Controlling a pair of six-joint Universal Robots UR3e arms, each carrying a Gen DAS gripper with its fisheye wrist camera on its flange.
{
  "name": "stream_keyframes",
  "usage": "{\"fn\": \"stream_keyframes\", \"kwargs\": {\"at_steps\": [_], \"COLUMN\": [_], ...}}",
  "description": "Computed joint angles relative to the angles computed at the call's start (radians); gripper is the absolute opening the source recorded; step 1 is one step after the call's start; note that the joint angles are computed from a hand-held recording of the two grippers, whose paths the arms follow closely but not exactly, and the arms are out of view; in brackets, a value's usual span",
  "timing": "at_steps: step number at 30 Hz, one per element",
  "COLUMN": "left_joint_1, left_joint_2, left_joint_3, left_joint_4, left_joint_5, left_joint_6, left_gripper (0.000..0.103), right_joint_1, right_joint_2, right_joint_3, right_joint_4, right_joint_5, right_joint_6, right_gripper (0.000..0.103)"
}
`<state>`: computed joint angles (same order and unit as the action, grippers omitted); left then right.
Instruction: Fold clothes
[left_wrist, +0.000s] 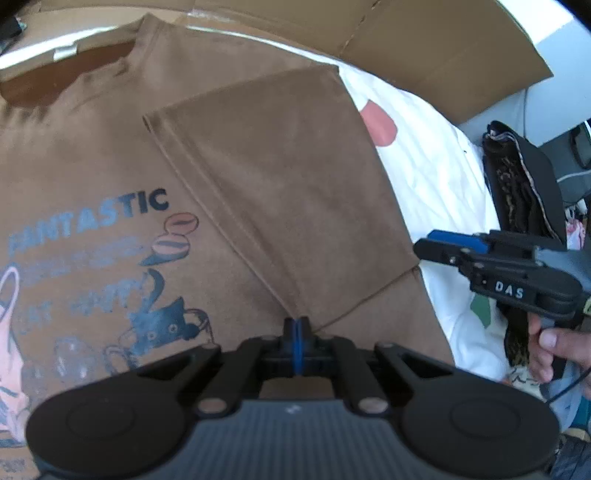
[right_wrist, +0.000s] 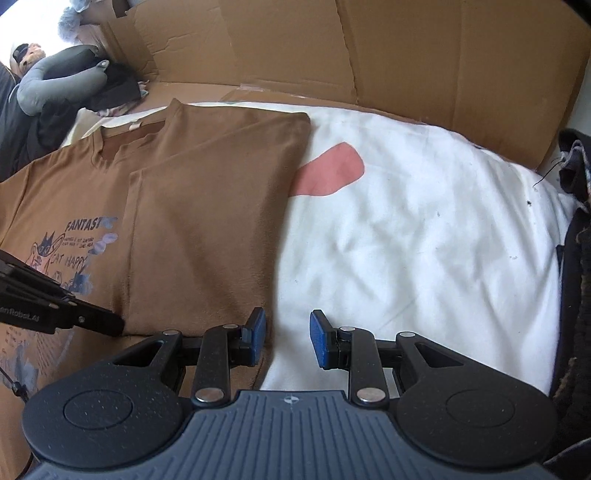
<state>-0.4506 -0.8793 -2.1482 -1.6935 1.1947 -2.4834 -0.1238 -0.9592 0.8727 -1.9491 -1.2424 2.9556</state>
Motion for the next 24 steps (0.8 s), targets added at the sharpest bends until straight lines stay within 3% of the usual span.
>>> {"fn": "stream_keyframes", "kwargs": {"at_steps": [2, 9, 13, 19, 22, 24], "left_joint_1": [0.019, 0.106, 0.137, 0.101, 0.044, 0.035], "left_joint_2": [0.019, 0.080, 0.109, 0.111, 0.087, 0.066], "left_joint_3": [0.010, 0.038, 0.059, 0.054, 0.102, 0.186], "left_joint_4": [-0.025, -0.128, -0.150, -0.074, -0.030, -0.057], "left_joint_5": [0.003, 0.026, -0.007, -0.082, -0.046, -0.026], "left_joint_6": [0.015, 0.091, 0.131, 0.118, 0.067, 0.032], "left_gripper": [0.001, 0.004, 0.005, 0.005, 0.006, 0.013], "right_joint_1": [0.001, 0.014, 0.069, 0.127, 0.137, 0.127], "right_joint_2": [-0.001, -0.032, -0.018, -0.012, 0.032, 0.064], "right_joint_3": [-0.016, 0.037, 0.055, 0.052, -0.102, -0.256], "right_joint_4": [0.007, -0.116, -0.136, -0.075, 0.061, 0.180], "right_joint_5": [-0.006, 0.069, 0.026, -0.105, -0.120, -0.111], "right_joint_6": [-0.002, 0.064, 0.048, 0.134, 0.155, 0.194], "right_gripper": [0.028, 0.028, 0.024, 0.017, 0.019, 0.020]}}
